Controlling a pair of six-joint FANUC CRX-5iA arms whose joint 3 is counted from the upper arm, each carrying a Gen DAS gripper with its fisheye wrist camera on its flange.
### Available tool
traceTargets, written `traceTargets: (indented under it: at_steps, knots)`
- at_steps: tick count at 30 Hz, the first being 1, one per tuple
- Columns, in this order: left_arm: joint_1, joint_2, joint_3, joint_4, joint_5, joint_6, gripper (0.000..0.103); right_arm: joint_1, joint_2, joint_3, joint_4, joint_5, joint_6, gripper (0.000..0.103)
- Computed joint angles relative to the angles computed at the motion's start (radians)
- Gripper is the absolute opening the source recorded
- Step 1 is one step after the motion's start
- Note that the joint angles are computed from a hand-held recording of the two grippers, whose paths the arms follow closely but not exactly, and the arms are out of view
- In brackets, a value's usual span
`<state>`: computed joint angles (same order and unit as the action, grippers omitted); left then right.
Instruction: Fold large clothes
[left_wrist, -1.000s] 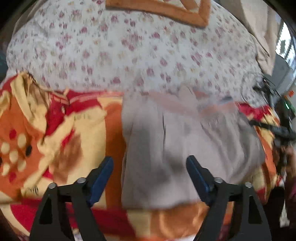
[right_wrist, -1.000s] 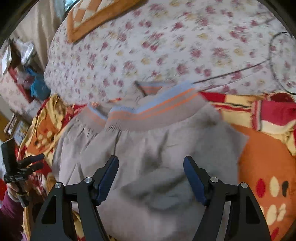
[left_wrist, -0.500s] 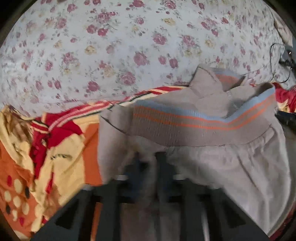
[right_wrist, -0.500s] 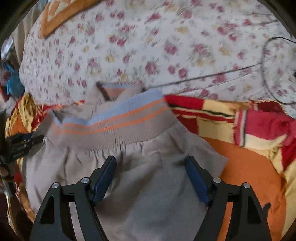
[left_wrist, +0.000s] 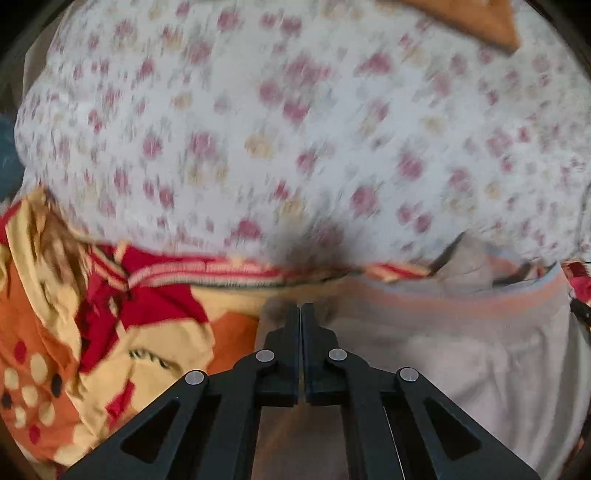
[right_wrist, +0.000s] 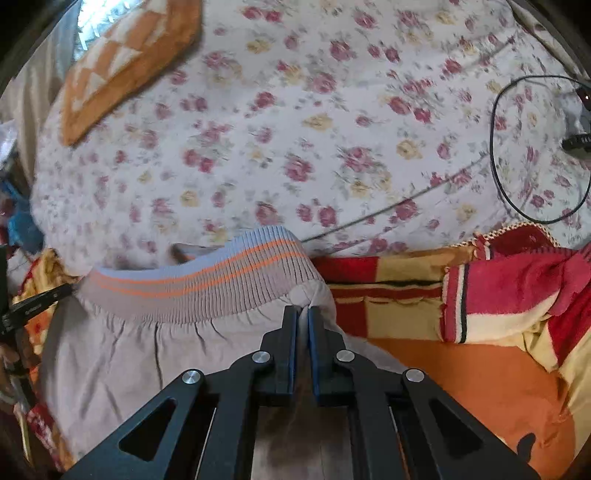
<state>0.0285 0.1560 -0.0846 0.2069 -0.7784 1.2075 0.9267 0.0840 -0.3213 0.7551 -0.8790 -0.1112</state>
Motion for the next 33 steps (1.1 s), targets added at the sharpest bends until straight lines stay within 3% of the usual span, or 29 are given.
traceTargets:
  at_steps: [2,4,5,6,8,10,13,21,28,33]
  knots:
    - [0.007,0.027,0.013,0.0,-0.041,0.007,0.003,-0.015,0.036,0.028,-0.061,-0.001,0.029,0.006]
    - [0.034,0.01,-0.028,0.051,-0.035,-0.042,0.008,-0.02,0.038,0.028,-0.103,0.012,0.051,0.027]
    - [0.048,0.005,-0.036,0.07,-0.048,-0.066,0.023,-0.015,0.029,0.025,-0.117,0.003,0.051,0.034]
    - [0.059,-0.008,-0.047,0.077,-0.054,-0.079,0.029,-0.009,0.013,0.008,-0.106,0.007,0.034,0.045]
    - [0.085,-0.065,-0.107,0.133,-0.028,-0.154,0.047,0.02,-0.029,-0.02,-0.068,-0.024,0.001,0.049]
    - [0.104,-0.126,-0.159,0.17,-0.012,-0.219,0.052,0.053,-0.049,-0.005,-0.093,-0.086,0.039,0.05]
    - [0.121,-0.211,-0.225,0.18,0.006,-0.254,0.061,0.107,-0.096,-0.018,-0.102,-0.095,0.072,0.05]
    - [0.114,-0.377,-0.346,0.131,0.02,-0.261,0.062,0.228,-0.074,0.017,-0.122,-0.131,0.137,0.047]
    - [0.092,-0.403,-0.359,0.059,0.013,-0.207,0.062,0.245,-0.014,0.047,-0.158,-0.224,0.166,0.046]
    - [0.096,-0.404,-0.365,0.048,-0.001,-0.192,0.062,0.246,-0.03,0.009,-0.174,-0.213,0.129,0.047]
